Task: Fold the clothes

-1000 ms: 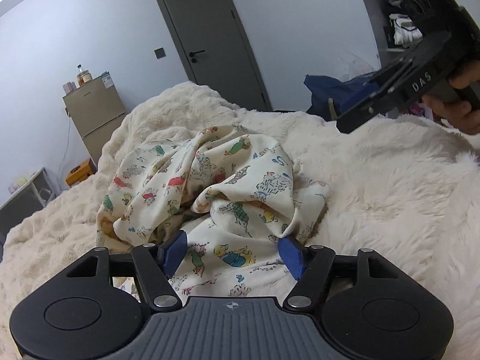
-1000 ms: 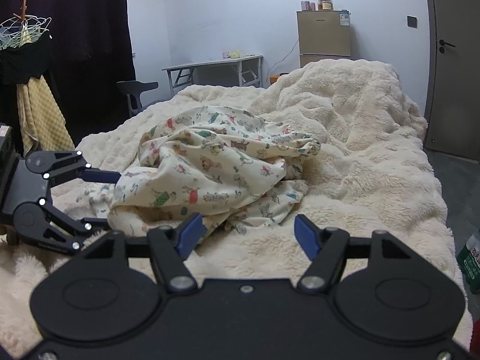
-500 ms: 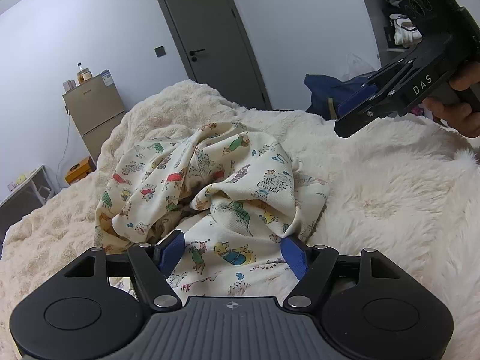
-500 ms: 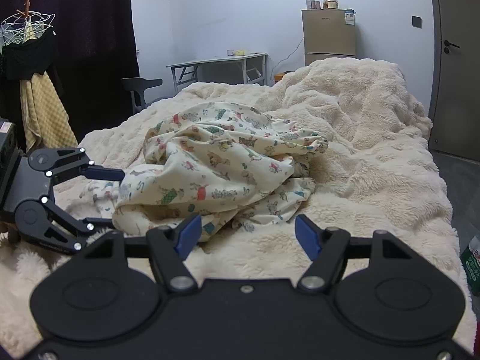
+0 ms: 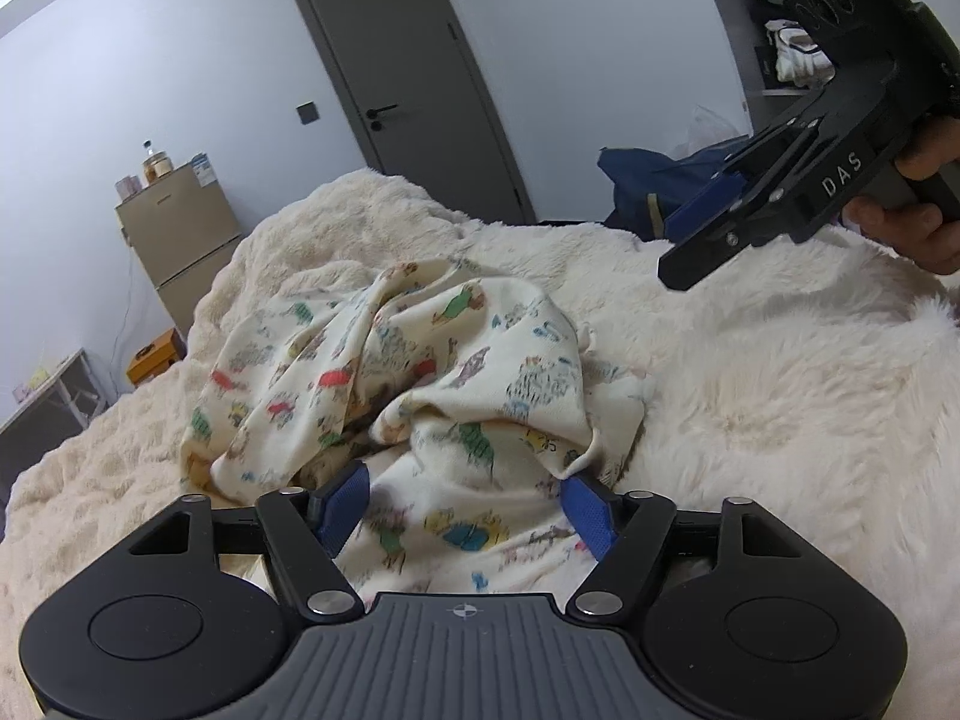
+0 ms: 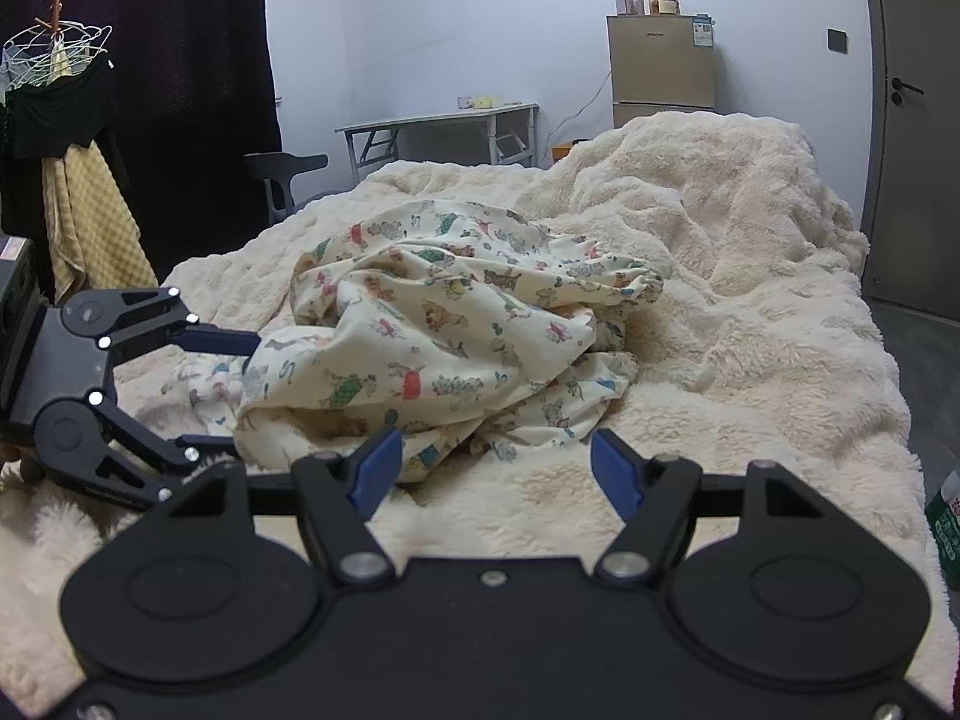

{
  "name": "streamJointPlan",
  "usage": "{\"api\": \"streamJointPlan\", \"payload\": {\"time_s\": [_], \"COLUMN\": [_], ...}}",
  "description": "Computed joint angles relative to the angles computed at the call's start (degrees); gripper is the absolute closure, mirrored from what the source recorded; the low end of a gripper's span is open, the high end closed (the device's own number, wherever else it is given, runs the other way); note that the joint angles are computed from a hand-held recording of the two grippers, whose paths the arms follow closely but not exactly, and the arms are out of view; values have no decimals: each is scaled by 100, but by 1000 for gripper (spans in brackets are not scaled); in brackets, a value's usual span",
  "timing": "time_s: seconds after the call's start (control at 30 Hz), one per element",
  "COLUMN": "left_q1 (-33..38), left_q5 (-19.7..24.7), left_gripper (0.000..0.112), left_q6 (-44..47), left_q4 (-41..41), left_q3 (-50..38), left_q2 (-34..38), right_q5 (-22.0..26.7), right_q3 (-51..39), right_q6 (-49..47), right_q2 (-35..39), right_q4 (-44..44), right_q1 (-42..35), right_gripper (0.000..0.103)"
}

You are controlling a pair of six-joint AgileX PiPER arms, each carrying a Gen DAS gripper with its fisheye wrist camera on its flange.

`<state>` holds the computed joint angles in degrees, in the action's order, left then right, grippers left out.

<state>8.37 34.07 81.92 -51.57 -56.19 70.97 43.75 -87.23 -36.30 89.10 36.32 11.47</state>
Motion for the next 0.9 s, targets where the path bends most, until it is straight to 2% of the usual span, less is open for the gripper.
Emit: {"api": "streamJointPlan", "payload": {"time_s": [0.07,0.1,0.17,0.23,0.33,0.47,0.53,0.7,0.83,0.9], "left_q1": [96,338,838,1127,1191,1240,1316,1420,1406,1424], "left_q5": [-65,131,763,1052,914,1090,1205,1231,1157,1158], "left_gripper": [106,106,108,108,108,108,108,108,108,108], "left_q6": [50,-57,-745,-1449,-2654,-2998,-3040,-3112,-3170,-3235], "left_q4": [-366,-725,-953,-942,-303,-52,-220,-289,-206,-190], "left_q3": [-153,-459,-1219,-1956,-2820,-3094,-3083,-3132,-3144,-3156], "left_q2": [101,279,728,1211,1843,2140,2220,2411,2467,2518], "right_q5": [1,4,6,12,12,-58,-130,7,543,861], "right_q3": [20,26,25,25,31,19,-3,-495,-1876,-2685], "right_q6": [-9,-16,-17,-34,-74,-81,-111,-710,-251,404], "right_q2": [-18,-26,-34,-44,-47,19,86,622,1583,2129], "right_q4": [9,15,33,71,129,16,-101,-41,-1392,-2310], "right_q1": [-15,-31,-58,-100,-153,-131,-58,136,674,915], "right_gripper": [35,35,35,35,35,34,34,34,33,31]}}
